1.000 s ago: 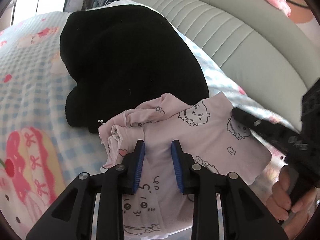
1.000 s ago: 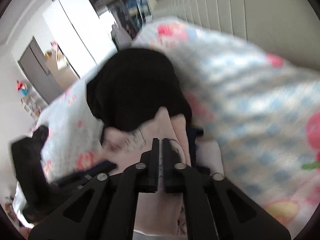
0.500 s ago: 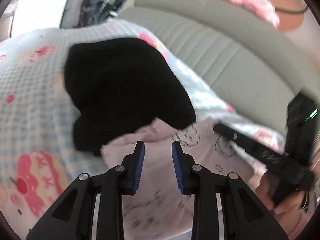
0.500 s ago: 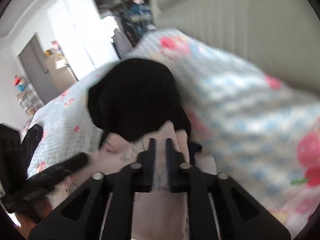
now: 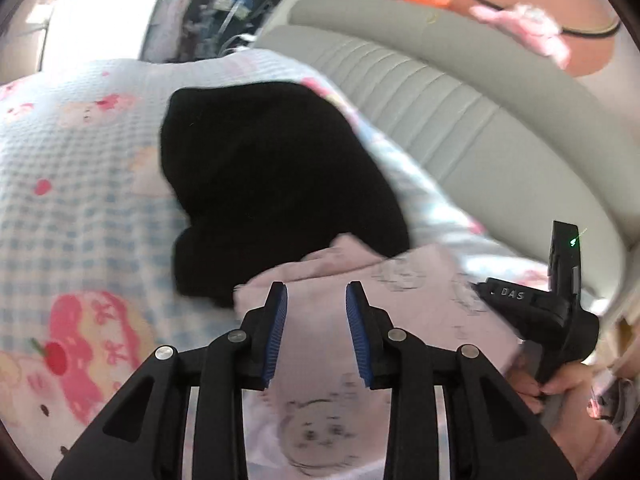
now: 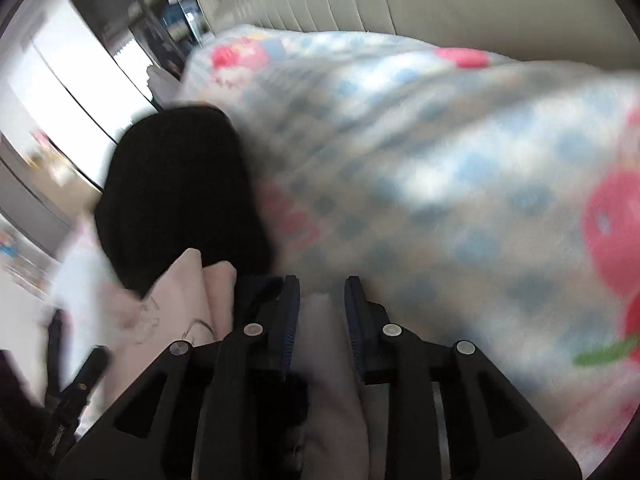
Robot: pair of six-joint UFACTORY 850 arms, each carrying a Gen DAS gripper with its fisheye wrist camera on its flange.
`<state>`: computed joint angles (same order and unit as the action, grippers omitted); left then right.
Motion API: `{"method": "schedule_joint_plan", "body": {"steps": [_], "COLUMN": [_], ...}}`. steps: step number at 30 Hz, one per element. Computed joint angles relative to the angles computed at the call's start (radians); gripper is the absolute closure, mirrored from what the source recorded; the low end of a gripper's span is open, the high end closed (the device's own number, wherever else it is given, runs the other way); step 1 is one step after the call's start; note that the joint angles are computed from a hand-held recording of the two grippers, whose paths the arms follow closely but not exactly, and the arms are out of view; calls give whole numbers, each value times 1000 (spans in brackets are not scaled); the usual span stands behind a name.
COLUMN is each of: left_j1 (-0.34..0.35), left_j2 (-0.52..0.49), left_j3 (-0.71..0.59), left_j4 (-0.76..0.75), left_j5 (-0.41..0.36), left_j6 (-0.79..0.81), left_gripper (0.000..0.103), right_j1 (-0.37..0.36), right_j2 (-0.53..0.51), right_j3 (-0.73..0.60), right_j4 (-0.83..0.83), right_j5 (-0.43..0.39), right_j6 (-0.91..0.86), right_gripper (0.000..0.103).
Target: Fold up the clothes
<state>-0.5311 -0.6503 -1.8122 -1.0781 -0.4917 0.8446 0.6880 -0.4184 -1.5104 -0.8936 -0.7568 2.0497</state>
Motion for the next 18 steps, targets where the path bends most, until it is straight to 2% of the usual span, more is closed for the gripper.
{"method": "schedule_joint_plan", "body": {"steps": [2,4,8,11,13,15,16,17,18], "left_j1": [-8,-23,-43,-64,-75,-69,-60,-51,-42], "left_j2": [13,13,3,-15,-23,-28,-33,-37,-42], "left_j3": [6,-5,-27,-52,-68,-88,-99,-110,-122], "left_j4": [27,84,221,373,456,454,436,419,404], "left_j5": [-5,-13,-44,-57,-39,-49,-62,-74,-87], "left_j6": [10,-22,-125,-208,-237,-248,-256,-265,-275], "left_gripper": [68,68,67,67,67,67,67,67,66], "right_j1": [35,71,128,148,155,155,154,153,152], "right_j2": [6,-12,-112,-203,-197,-158,-134,-110,-86], "right_j3": [-16,-71,-238,-358,-341,-286,-254,-223,-193], "right_j4": [-82,-103,1,89,101,108,112,116,120], "right_j5": [-46,-82,-150,-267,-307,-304,-295,-286,-277], "right_j6": [29,-32,-346,-536,-562,-531,-506,-482,-459], "right_gripper": [76,74,73,74,76,76,64,58,58]}}
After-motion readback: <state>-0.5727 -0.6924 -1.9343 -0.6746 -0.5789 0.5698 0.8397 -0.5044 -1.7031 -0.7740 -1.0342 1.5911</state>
